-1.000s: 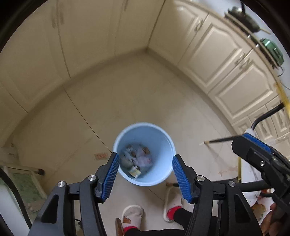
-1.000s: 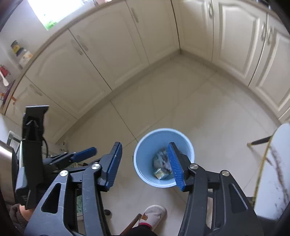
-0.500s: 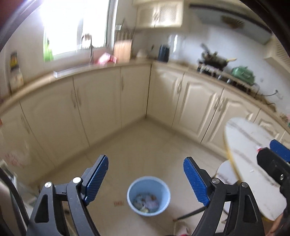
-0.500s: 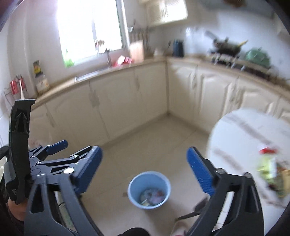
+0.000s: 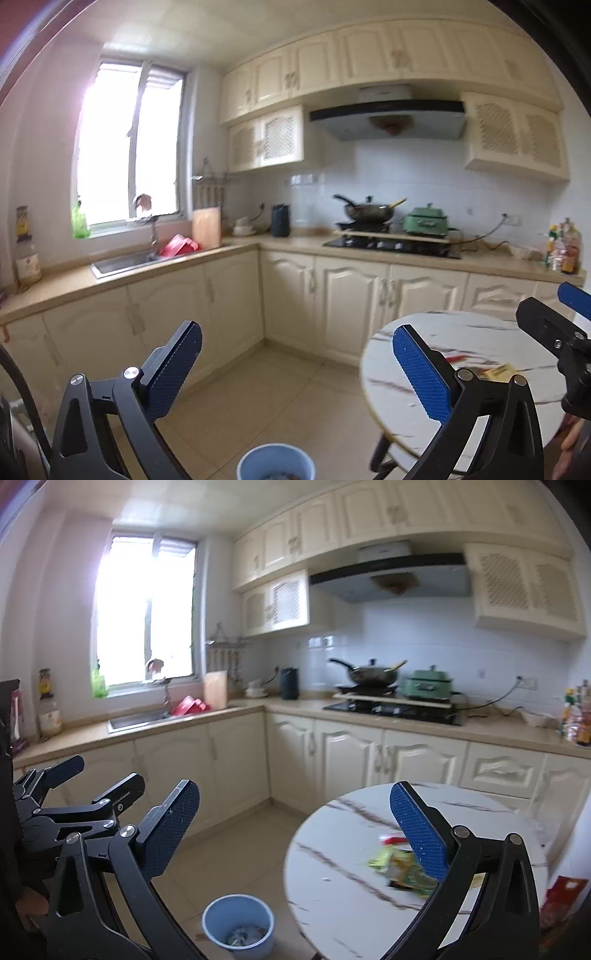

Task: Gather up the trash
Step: 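Move both tools back toward the marble table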

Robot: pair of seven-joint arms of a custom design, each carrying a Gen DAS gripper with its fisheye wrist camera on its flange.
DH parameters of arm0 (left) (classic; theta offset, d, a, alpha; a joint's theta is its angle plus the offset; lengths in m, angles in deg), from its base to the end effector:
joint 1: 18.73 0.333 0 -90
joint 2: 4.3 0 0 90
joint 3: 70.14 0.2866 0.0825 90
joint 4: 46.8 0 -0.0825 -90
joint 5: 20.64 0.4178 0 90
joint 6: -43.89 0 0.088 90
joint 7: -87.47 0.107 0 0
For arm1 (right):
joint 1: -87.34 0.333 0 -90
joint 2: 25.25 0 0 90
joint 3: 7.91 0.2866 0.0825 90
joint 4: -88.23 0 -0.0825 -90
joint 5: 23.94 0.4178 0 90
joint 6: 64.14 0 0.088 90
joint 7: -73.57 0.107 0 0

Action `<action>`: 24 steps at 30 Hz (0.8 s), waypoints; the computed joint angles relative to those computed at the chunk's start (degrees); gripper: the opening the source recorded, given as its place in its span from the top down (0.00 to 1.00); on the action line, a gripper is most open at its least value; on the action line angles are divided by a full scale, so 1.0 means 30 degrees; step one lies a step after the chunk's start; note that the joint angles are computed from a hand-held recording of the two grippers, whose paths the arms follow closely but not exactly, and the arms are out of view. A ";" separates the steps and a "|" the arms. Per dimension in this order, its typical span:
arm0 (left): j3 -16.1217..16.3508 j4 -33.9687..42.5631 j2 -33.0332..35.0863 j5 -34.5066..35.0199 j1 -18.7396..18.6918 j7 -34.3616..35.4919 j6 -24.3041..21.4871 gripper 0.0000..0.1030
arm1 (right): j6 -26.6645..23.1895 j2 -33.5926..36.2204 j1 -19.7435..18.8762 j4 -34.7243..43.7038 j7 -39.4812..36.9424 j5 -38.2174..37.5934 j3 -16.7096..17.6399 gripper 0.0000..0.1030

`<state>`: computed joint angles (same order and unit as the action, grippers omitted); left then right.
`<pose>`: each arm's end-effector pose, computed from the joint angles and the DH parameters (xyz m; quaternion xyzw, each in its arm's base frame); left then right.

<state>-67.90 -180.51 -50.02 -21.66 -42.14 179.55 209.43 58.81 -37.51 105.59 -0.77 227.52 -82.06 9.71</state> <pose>0.3674 -0.1335 0.7518 -0.4368 0.6458 -0.5224 0.3453 0.4472 0.3129 0.8114 -0.4868 0.6294 -0.4744 0.3765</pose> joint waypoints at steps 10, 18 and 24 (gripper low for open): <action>0.4283 -0.1023 -0.2115 -0.1755 -0.4592 0.6328 -0.0694 0.01 | -0.2086 -0.5922 -0.2130 -0.4886 0.1085 0.0864 0.0446 0.00; 0.4149 0.3584 0.2691 -0.3864 -0.5926 0.8377 -0.3231 0.01 | -0.3525 -0.9292 -0.3879 -0.7817 0.0407 0.3619 -0.0338 0.00; 0.3876 0.7580 0.6758 -0.5521 -0.5831 0.9374 -0.6925 0.01 | -0.3075 -0.9866 -0.4774 -0.9507 -0.0554 0.6122 -0.1294 0.00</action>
